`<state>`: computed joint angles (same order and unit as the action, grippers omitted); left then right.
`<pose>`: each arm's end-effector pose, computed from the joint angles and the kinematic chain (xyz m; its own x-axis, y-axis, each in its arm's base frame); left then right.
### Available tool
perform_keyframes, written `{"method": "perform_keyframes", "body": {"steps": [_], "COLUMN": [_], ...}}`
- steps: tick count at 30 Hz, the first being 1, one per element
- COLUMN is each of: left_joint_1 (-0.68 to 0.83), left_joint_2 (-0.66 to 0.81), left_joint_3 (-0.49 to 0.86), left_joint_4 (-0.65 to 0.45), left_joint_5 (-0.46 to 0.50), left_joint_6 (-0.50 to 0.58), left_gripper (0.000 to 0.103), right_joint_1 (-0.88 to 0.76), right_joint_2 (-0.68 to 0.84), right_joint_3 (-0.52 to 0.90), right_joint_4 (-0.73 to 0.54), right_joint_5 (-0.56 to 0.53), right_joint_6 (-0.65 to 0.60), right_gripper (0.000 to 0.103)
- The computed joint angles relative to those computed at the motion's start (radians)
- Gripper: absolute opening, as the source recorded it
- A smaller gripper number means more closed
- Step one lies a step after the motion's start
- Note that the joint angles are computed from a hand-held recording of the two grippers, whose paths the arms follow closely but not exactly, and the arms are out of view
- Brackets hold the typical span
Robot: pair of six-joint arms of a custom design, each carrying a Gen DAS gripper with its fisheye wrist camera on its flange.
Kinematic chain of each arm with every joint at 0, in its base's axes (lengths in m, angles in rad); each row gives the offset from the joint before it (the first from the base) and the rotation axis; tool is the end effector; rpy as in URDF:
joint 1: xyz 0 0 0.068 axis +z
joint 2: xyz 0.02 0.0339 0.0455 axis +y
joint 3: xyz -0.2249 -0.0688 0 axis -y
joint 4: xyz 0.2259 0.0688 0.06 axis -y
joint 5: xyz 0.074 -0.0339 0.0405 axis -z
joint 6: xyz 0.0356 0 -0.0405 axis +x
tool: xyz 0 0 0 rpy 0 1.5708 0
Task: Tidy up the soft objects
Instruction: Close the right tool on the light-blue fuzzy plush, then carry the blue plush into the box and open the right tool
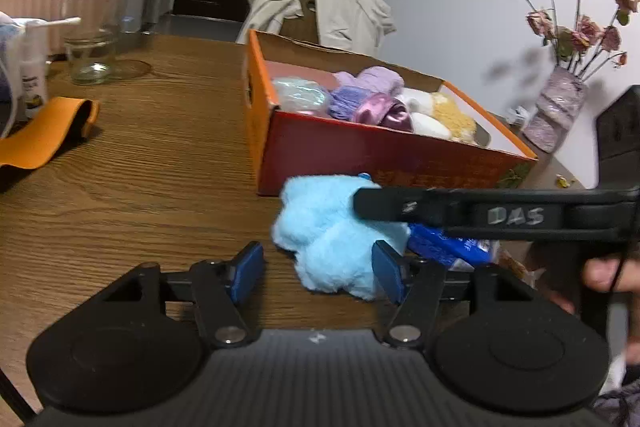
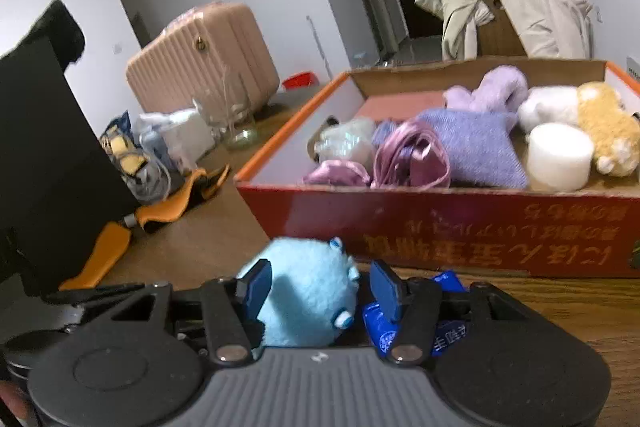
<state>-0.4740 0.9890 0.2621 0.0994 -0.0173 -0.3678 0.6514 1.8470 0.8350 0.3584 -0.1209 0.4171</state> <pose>0.1727 -0.0879 0.1318 -0.6471 -0.0721 -0.7590 0.2264 0.9324 -0.2816 0.2668 0.2088 0.1037 -0.7168 -0.0408 -0.6961 -0.4240 0.8180 0.3887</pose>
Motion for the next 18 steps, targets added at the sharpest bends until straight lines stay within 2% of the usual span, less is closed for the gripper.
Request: {"method": "perform_keyframes", "body": {"steps": [1,3,5,8,11,13,16,18], "left_joint_1": [0.005,0.017,0.040,0.046,0.005,-0.049,-0.205,-0.329], "left_joint_2": [0.000,0.006,0.022,0.005,-0.110,-0.242,-0.430,-0.504], "left_joint_3": [-0.006,-0.016,-0.031,-0.035,-0.046,-0.045,-0.017,0.007], "left_joint_4": [0.012,0.036,0.071,0.064,-0.017,-0.120,-0.293,-0.375], "left_joint_5": [0.019,0.052,0.103,0.119,0.068,0.007,-0.135,-0.231], "left_joint_6": [0.002,-0.002,-0.018,-0.031,-0.050,-0.070,-0.103,-0.137], "left_gripper": [0.053,0.048,0.040,0.038,0.038,0.037,0.037,0.037], "right_joint_1": [0.000,-0.004,-0.004,0.005,0.019,0.039,0.073,0.097], "right_joint_2": [0.009,0.020,0.026,0.015,-0.038,-0.114,-0.278,-0.426], "right_joint_3": [0.005,0.015,0.017,0.008,-0.027,-0.074,-0.172,-0.267], "right_joint_4": [0.002,-0.002,0.005,0.017,0.031,0.039,0.028,0.011], "right_joint_5": [-0.007,-0.034,-0.040,-0.025,-0.005,0.023,0.075,0.112], "right_joint_6": [-0.011,-0.017,-0.015,-0.008,0.007,0.010,0.007,0.017], "right_gripper": [0.051,0.042,0.040,0.035,0.033,0.032,0.032,0.032]}}
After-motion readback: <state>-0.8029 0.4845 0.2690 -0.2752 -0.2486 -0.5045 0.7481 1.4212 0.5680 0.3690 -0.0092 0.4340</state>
